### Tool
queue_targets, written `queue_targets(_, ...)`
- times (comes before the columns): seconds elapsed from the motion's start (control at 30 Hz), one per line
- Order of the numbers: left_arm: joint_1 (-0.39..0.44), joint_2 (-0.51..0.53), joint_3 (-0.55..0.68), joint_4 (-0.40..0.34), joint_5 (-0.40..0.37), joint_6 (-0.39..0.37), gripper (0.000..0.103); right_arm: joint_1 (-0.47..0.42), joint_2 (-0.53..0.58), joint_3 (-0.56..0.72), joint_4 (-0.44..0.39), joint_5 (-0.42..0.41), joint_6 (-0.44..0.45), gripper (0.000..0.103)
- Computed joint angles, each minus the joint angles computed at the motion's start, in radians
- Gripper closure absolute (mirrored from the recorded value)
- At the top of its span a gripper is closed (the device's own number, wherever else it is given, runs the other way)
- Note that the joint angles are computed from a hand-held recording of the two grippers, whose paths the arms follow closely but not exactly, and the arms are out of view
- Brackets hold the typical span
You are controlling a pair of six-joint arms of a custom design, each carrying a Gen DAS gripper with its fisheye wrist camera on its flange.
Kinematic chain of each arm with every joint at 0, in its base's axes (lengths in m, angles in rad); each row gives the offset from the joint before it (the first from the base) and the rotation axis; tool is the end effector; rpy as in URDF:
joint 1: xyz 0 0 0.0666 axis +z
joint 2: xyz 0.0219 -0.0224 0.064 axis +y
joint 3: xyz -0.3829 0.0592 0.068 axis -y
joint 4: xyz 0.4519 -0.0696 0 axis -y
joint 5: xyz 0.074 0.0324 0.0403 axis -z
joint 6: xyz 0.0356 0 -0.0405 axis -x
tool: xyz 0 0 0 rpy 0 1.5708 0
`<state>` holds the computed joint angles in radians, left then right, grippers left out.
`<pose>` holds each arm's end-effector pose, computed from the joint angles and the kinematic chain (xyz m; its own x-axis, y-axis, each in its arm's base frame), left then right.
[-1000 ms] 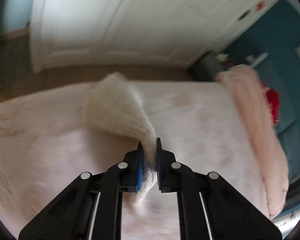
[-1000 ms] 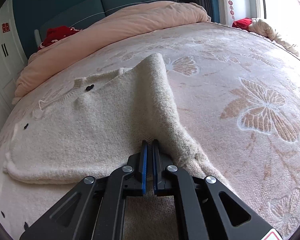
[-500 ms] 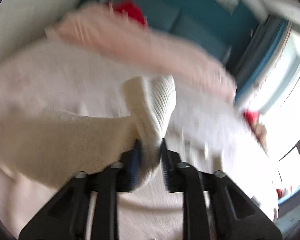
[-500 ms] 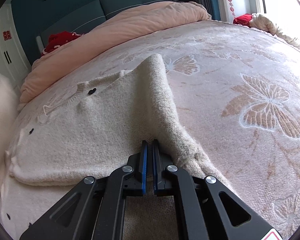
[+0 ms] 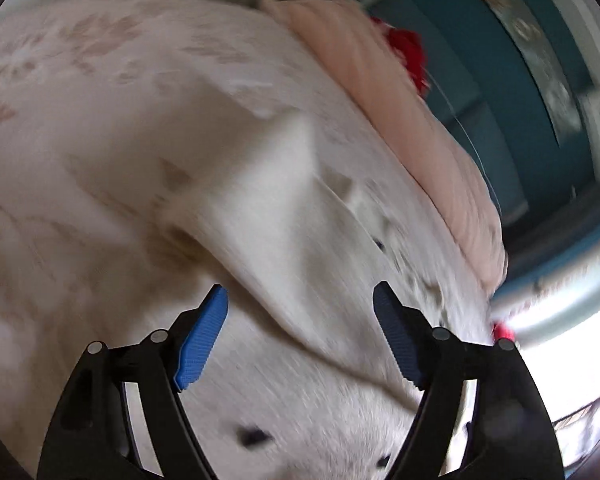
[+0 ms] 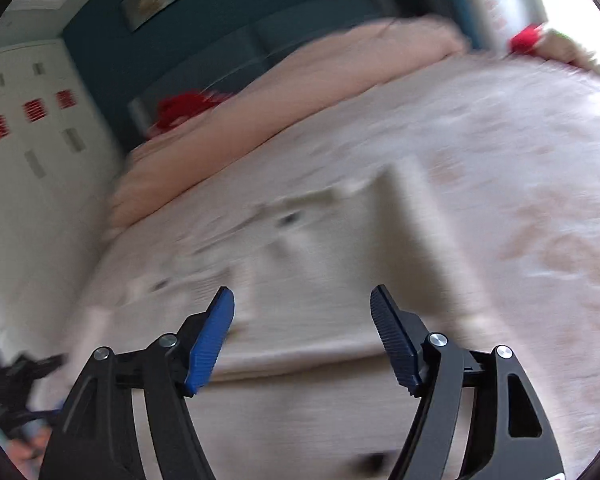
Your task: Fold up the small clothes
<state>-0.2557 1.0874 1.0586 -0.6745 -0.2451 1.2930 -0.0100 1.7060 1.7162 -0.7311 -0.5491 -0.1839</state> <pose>0.4263 -0.1029 0.4179 -0.2354 -0.9027 -0.3601 -0.5835 0.4275 -0.6904 0.6712 0.0115 0.4364 -0.7190 0.1632 -0.6755 -0.2564 0.8412 0.4761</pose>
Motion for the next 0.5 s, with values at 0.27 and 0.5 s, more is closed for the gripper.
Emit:
queue_targets(0.27,0.048,-0.059,-0.088,0.138,0.066,0.154,0.03,0.1,0.216,0.28,-0.305,-0.074,-0.067,0.06)
queue_targets(0.5,0.096,-0.058,-0.098,0.217,0.091,0.272,0.033,0.121,0.268,0.462,-0.304,-0.199,-0.08,0.095)
